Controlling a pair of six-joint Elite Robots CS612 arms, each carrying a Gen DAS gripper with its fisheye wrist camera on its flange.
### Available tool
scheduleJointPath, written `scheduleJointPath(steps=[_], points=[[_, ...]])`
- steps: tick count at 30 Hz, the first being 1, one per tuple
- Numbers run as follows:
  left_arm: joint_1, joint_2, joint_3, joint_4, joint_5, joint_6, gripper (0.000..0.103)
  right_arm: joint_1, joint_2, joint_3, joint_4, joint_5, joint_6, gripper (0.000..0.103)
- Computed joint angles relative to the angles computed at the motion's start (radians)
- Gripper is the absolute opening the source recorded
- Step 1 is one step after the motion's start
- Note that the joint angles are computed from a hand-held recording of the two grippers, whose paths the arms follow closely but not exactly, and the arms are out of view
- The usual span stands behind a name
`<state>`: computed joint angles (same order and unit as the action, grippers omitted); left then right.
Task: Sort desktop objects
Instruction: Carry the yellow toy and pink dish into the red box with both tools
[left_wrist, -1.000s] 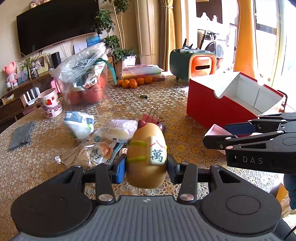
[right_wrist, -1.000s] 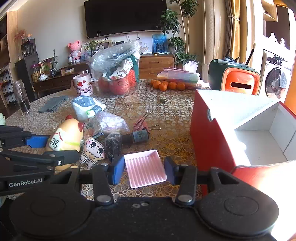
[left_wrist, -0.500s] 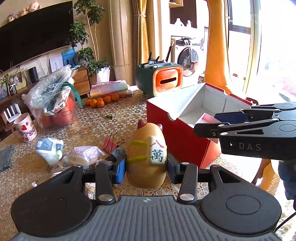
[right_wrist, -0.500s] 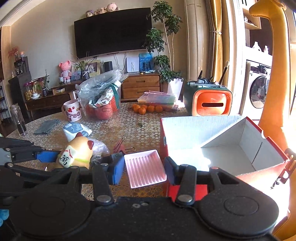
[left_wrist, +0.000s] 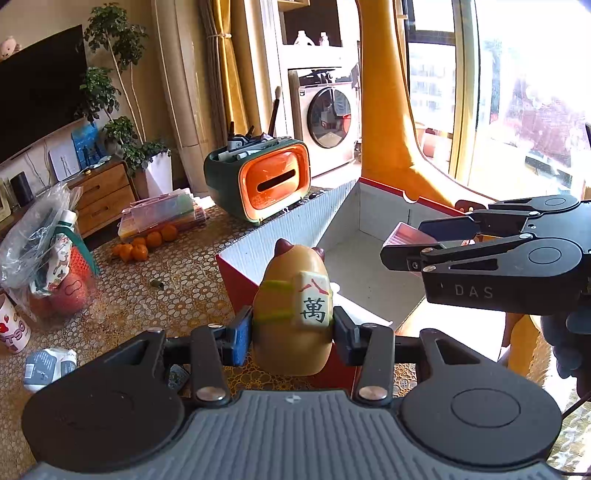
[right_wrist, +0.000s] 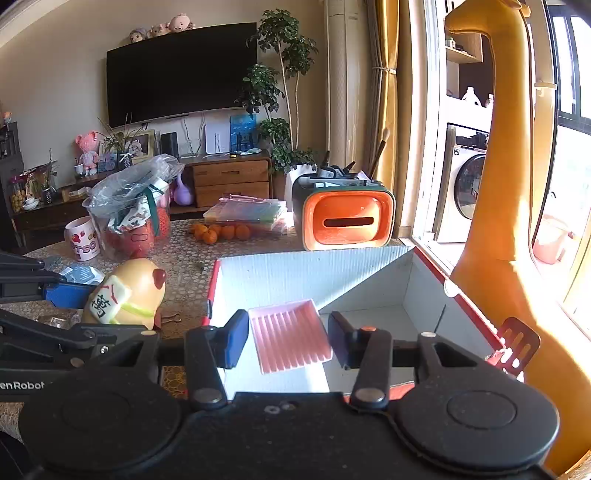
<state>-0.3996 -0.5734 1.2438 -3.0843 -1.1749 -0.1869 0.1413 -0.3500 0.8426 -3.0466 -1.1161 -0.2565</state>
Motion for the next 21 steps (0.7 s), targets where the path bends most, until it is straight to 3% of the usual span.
scheduleJointPath(steps=[8, 15, 21], points=[[0.023, 0.087, -0.196, 0.205, -0.082, 0.042, 0.044, -0.011, 0.085, -0.166, 0.116, -0.037, -0.006, 0.046], [0.042, 0.177, -0.389, 0.387, -0.122, 0.081, 0.044, -0.017, 0.182, -0.363, 0.312, -0.050, -0.046, 0.046], [0.060, 0.283, -0.614, 0.628, -0.182, 0.098, 0.044, -0.017, 0.293, -0.601, 0.549, -0.056, -0.093, 0.046]])
